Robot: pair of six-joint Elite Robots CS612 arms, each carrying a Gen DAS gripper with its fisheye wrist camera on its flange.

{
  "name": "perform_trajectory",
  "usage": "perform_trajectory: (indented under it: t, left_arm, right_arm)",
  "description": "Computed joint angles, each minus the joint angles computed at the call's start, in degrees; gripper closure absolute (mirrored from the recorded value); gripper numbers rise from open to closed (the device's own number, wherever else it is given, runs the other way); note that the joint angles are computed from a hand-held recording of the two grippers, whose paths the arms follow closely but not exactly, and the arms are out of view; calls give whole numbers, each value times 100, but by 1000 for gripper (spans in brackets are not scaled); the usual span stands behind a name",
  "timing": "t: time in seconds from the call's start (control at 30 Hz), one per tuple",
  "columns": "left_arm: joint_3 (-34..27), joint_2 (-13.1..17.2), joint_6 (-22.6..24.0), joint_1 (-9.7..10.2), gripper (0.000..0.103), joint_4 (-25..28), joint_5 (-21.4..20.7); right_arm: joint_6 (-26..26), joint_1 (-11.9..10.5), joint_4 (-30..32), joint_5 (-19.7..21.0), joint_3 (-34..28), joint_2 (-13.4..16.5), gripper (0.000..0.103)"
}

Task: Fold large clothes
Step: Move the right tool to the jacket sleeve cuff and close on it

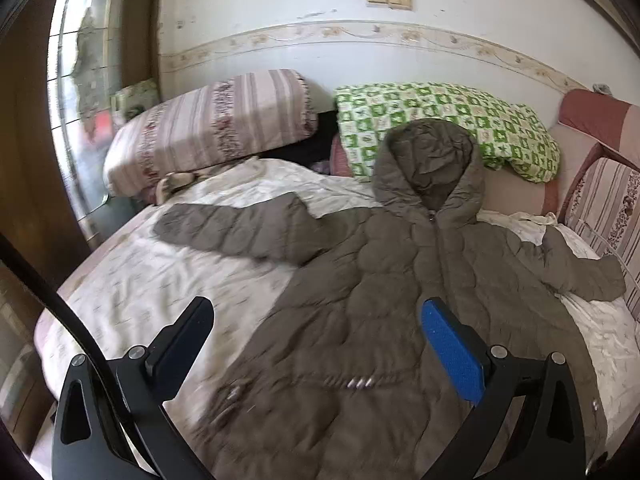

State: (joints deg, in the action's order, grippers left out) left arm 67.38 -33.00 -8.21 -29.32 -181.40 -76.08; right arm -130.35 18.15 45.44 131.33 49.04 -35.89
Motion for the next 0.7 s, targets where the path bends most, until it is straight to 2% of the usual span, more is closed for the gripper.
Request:
perform_trajectory:
  t: [0.23,0.3,0.4,0.53,0.63,0.7]
  left_arm:
    - [-1153,793,542,-87,0,349,-323]
    - [-1269,931,692,-86,0,310,-376]
    - [-1515,1057,873,-68,0,632,-443]
    - [-1730,1156,745,-13,0,829,-532]
    - [-1894,1221,626,33,0,1119,-620]
    - [-1953,1255,577,44,0,1212,-578]
  right_arm:
    - [113,-242,806,277,-666,475,0]
    - [157,-330,1032,213,-852,610,0]
    - [206,-452,1324,184,-1124,815,0]
    - [-83,-820,746,-393,-757,622,0]
    - [31,-1257,12,-958,-56,271,0]
    - [301,-1526,-333,-1402,332,80,0]
